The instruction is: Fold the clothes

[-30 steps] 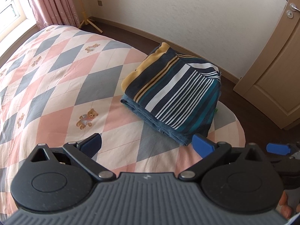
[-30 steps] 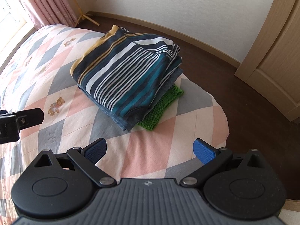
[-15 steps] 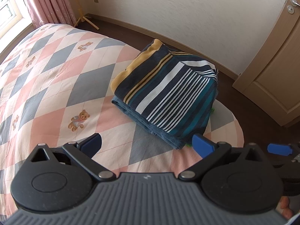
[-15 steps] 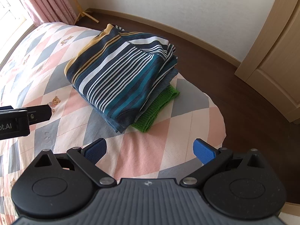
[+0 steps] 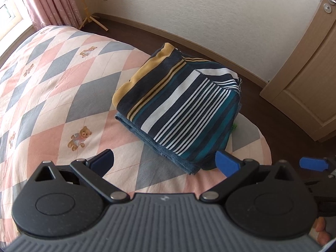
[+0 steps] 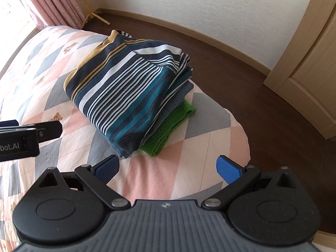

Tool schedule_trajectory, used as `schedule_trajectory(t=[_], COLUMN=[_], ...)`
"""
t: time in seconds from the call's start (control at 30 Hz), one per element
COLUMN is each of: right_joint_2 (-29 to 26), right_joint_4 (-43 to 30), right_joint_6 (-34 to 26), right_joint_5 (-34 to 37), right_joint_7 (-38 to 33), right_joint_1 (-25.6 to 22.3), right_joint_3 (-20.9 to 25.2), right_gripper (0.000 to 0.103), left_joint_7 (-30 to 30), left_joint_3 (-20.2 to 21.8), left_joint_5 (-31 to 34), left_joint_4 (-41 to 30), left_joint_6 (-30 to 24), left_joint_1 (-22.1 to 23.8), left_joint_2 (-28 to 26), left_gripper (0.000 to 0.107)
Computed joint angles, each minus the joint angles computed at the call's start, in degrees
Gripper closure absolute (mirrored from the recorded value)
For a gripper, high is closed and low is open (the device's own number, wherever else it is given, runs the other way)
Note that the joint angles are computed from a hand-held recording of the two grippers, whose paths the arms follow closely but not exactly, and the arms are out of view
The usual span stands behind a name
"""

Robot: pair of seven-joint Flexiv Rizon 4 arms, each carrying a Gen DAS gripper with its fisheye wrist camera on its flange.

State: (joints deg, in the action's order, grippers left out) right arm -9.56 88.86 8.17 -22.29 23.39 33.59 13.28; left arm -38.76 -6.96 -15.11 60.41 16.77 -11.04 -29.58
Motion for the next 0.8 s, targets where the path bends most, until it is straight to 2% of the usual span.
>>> schedule_trajectory(t=[0.57, 0.8], right_joint_2=[-1.1, -2.4], right_joint_4=[-0.1, -2.3], right_joint_6=[3.1, 1.4], right_joint_5=[-1.2, -2.4], right_joint_7=[-4.0, -5.0], right_joint_1=[-1.4, -0.7], right_joint_3=[-1.0, -1.5], right_gripper=[0.002, 0.002], left_joint_7=[-3.8, -1.5], left_joint_3=[0.5, -1.3], left_joint_5=[0.8, -4.6], left_joint_4=[-3.6, -0.2], left_joint_6=[-0.1, 3.7], left_joint_1=[0.1, 2.3], left_joint_2=[-2.6, -1.4], left_gripper=[0.005, 0.004])
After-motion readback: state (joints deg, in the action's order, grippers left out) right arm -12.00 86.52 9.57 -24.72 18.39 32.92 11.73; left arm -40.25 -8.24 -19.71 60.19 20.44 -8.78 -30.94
